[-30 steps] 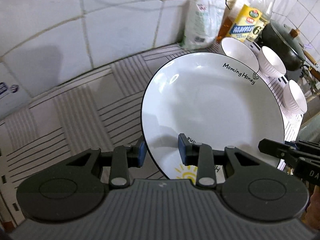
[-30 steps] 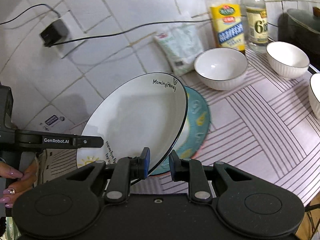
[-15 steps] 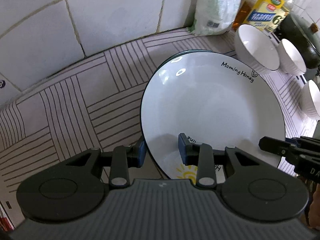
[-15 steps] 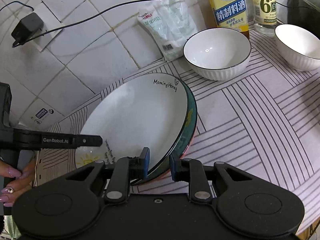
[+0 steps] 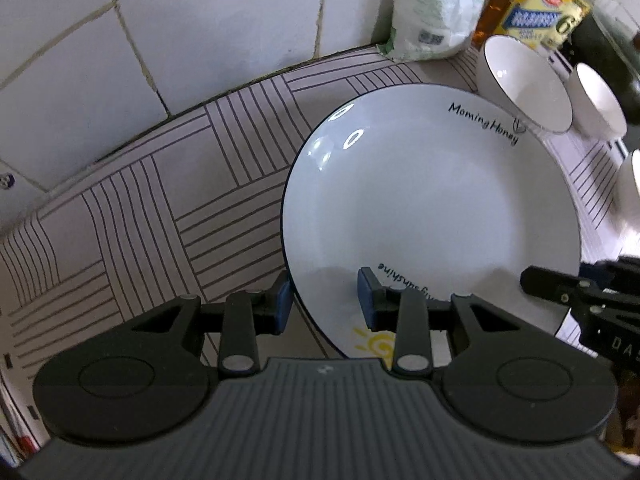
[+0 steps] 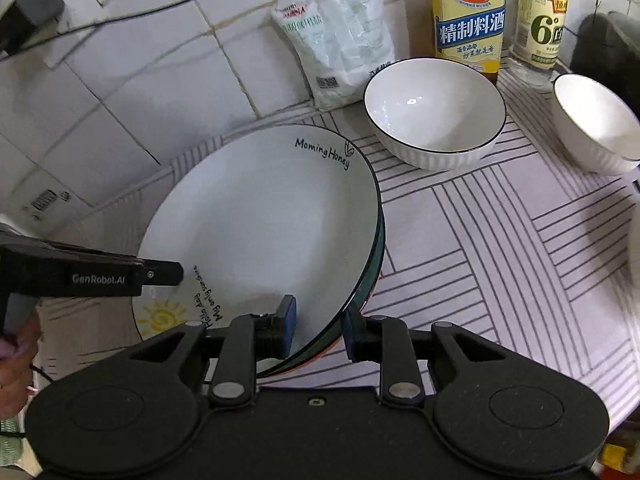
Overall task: Organize plates and bowls
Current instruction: 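Lift the white plate with the left tool and lower it onto the egg plate, then move the left tool to a white bowl and grasp its rim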
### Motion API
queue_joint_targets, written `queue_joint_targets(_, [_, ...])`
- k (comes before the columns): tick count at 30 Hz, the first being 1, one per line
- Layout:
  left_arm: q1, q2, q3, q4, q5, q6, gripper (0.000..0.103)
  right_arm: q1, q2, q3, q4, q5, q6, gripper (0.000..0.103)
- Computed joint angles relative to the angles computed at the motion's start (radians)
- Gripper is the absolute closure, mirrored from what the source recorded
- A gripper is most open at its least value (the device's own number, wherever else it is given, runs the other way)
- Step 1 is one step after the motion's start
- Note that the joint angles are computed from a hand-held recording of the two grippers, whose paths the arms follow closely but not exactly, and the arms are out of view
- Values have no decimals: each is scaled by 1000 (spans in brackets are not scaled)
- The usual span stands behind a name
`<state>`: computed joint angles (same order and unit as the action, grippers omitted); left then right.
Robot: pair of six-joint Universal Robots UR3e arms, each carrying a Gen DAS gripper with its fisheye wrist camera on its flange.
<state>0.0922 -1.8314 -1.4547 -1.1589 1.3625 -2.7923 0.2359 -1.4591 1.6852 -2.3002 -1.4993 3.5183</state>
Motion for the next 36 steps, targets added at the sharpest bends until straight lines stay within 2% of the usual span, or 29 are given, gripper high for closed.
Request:
queue_joint_targets(3, [-9, -1, -9, 21, 13, -21, 70, 47, 61, -117, 103, -74, 54, 72])
queue_joint_targets(7, [-61, 6, -39, 81, 92, -15, 71, 106, 123, -223, 203, -159, 110, 67])
queue_joint_targets(12, [-89, 38, -109, 162, 134, 7, 71, 114, 124, -188, 177, -161, 170, 67])
queue_joint_targets(15, [-87, 48, -104, 145, 133, 13, 71, 139, 132, -182, 153, -199, 167, 66])
queue_joint_targets(19, [-76, 82, -98, 99, 114, 34, 72, 141, 71, -84, 63, -213, 152, 66])
queue_joint_targets(24, [-47, 155, -72, -18, 42, 63, 69, 129, -103, 119, -76, -229, 136, 66])
queue_joint_targets(28, [-44, 206, -26, -137, -8, 84, 66, 124, -245, 233, -109, -245, 114, 65])
queue_joint_targets(32, [-72, 233, 25, -199, -56, 83, 62, 95, -422, 352, -127, -243, 33, 59])
queue_joint_targets(36, [-127, 259, 62, -221, -58, 47, 62, 4, -623, 451, -74, -212, -102, 55])
